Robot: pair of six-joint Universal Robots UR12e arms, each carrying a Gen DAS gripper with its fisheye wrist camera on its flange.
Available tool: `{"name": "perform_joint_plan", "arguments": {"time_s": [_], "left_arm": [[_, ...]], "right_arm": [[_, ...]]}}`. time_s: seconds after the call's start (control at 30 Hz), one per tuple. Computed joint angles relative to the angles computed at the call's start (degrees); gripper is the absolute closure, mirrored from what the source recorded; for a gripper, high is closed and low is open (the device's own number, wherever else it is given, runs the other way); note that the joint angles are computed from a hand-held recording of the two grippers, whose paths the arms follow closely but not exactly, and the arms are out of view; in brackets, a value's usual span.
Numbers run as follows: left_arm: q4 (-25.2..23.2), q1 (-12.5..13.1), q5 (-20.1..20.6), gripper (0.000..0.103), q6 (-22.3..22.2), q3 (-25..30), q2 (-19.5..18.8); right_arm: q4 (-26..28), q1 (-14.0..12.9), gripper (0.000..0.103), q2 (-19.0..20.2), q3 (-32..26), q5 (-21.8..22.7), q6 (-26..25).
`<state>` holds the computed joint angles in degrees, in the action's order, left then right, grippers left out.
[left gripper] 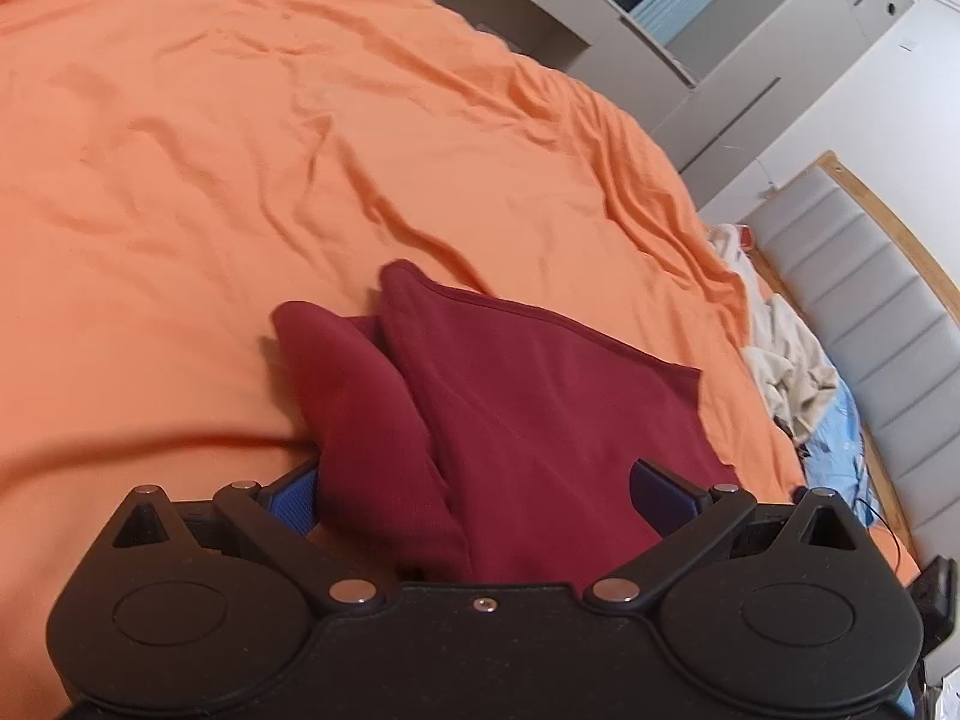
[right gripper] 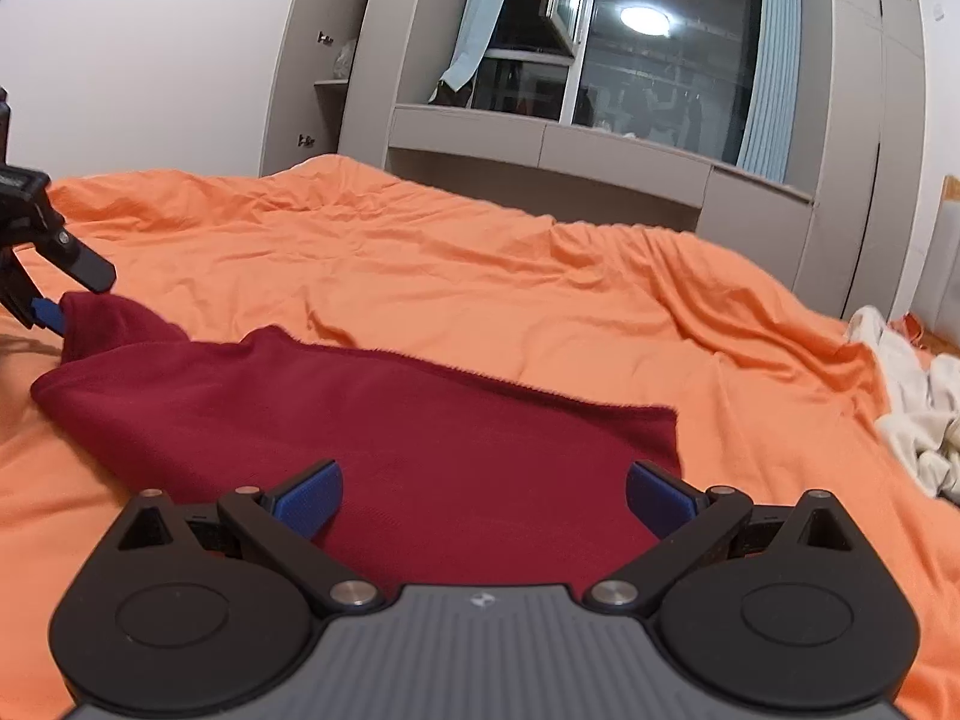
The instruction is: Fold small clothes
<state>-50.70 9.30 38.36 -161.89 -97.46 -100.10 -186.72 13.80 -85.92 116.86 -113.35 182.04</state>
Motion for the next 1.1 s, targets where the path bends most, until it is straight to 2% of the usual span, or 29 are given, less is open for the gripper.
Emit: {"name": "perform_joint_plan", "arguments": {"time_s": [0.23, 0.33, 0.53, 0.63, 0.7, 0.83, 0.93, 1.03, 1.1], "left_arm": [[0.5, 0.6, -2.4, 0.001, 3.3, -4.2, 4.0], [-0.6, 1.6, -5.0, 0.001, 4.8, -6.5, 6.0], [-6.2, 3.0, -9.7, 0.001, 10.6, -9.9, 9.2], [-10.8, 2.7, -10.4, 0.001, 13.1, -10.3, 9.6], [-13.4, 2.0, -9.4, 0.001, 14.4, -10.1, 9.5], [-8.8, 0.5, -7.0, 0.001, 12.7, -11.1, 9.7], [-3.5, 0.3, -7.8, 0.001, 6.5, -12.2, 9.3], [4.9, 0.0, -7.2, 0.001, -2.5, -13.5, 8.8], [9.1, -0.5, -6.2, 0.001, -6.1, -13.9, 8.5]], "right_arm": [[0.4, 0.9, 0.0, 0.4, 0.0, -1.4, -0.5], [0.6, 0.9, 0.0, 0.3, 0.0, -1.3, -0.1], [1.8, 0.9, 0.0, 0.4, -0.1, -1.2, 0.5], [2.0, 0.8, 0.0, 0.3, 0.1, -1.1, 0.9], [2.2, 0.6, 0.0, 0.2, 0.2, -0.7, 1.4], [3.1, 0.1, 0.0, -0.2, 0.4, 0.4, 3.0], [4.1, -0.3, 0.0, -0.4, 0.5, 1.4, 4.3], [4.7, -0.6, 0.0, -0.6, 0.6, 2.1, 5.1], [4.9, -0.6, 0.0, -0.7, 0.6, 2.3, 5.4]]}}
